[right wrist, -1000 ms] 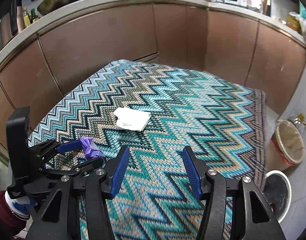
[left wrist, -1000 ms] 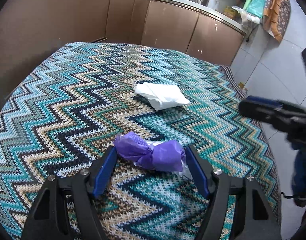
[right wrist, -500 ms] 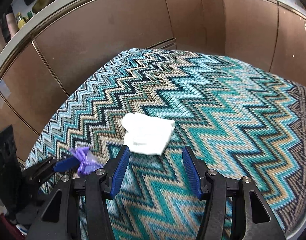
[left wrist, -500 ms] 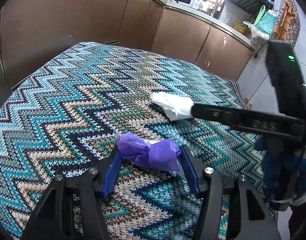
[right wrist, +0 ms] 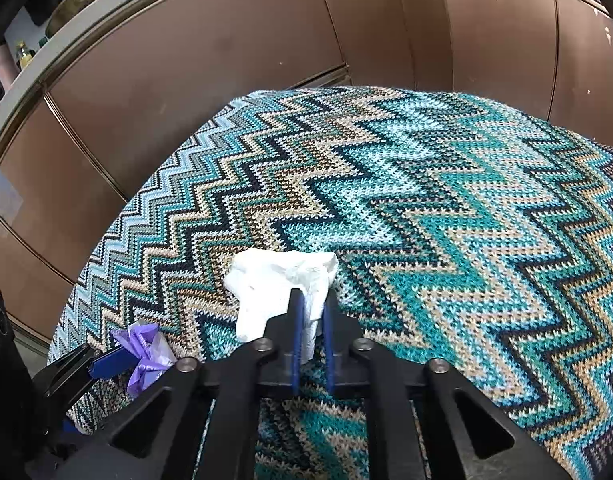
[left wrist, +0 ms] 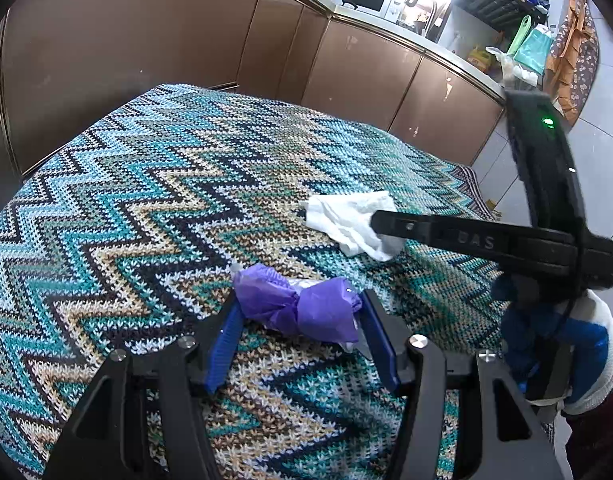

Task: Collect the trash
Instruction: 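Grasp the purple plastic scrap with the left tool while the right tool grasps the white tissue, then carry both held items over the white-rimmed bin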

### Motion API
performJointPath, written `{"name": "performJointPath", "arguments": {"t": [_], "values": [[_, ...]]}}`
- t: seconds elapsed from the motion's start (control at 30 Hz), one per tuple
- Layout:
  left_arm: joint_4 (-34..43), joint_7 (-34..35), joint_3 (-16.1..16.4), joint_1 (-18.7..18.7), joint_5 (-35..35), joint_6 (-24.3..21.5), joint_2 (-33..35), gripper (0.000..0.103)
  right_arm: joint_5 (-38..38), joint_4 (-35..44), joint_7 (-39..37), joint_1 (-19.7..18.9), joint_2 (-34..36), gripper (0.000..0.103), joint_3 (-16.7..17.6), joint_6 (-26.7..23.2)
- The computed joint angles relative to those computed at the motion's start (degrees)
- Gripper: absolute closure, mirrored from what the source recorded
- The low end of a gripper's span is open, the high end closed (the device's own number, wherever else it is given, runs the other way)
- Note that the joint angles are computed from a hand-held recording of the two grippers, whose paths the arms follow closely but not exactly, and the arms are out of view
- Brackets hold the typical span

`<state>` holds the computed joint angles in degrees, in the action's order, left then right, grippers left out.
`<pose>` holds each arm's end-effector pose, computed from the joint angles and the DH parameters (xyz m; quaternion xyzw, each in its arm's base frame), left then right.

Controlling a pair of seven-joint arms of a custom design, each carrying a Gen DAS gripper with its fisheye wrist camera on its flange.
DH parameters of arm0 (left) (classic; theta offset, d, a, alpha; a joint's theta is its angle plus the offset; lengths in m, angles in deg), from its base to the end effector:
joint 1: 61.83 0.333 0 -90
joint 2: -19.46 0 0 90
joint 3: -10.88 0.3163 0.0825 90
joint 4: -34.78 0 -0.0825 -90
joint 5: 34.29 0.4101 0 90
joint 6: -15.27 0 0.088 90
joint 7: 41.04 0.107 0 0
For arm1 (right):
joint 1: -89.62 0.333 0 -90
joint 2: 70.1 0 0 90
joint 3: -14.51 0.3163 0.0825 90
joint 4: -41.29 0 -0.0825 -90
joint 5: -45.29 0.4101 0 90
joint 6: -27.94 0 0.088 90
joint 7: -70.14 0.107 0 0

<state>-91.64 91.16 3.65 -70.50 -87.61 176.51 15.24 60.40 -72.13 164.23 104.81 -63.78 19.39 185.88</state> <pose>0.5638 -0.1208 0.4615 -0.5694 0.7147 -0.3910 0.1103 0.6133 0.2108 0.4757 -0.6870 0.6440 -0.0999 0.3215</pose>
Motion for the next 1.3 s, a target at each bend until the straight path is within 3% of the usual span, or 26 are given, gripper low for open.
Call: {"name": "performJointPath", "arguments": {"t": [0.37,0.6,0.9,1.3], "values": [[-2.67,-0.92,0.07,-2.09,1.56,4.56,-2.29,0.049,-7.38,-11.90,7.73,0.64,-12.32,0.097,-0.56,2.46],[-4.60,1.74,1.31,-4.27,0.01,6.12,-4.88,0.049,-15.42,-21.62,16.61,-1.27,-24.18,0.097,1.43,1.93],[-8.67,4.30,4.73,-7.05,-1.66,6.46,-11.95,0.049,-19.96,-31.54,24.78,-2.99,-38.76,0.097,4.42,-0.16],[-14.87,1.06,8.33,-13.51,5.65,8.52,-23.35,0.049,-22.49,-38.85,29.80,-3.14,-52.40,0.097,6.64,-0.82]]}}
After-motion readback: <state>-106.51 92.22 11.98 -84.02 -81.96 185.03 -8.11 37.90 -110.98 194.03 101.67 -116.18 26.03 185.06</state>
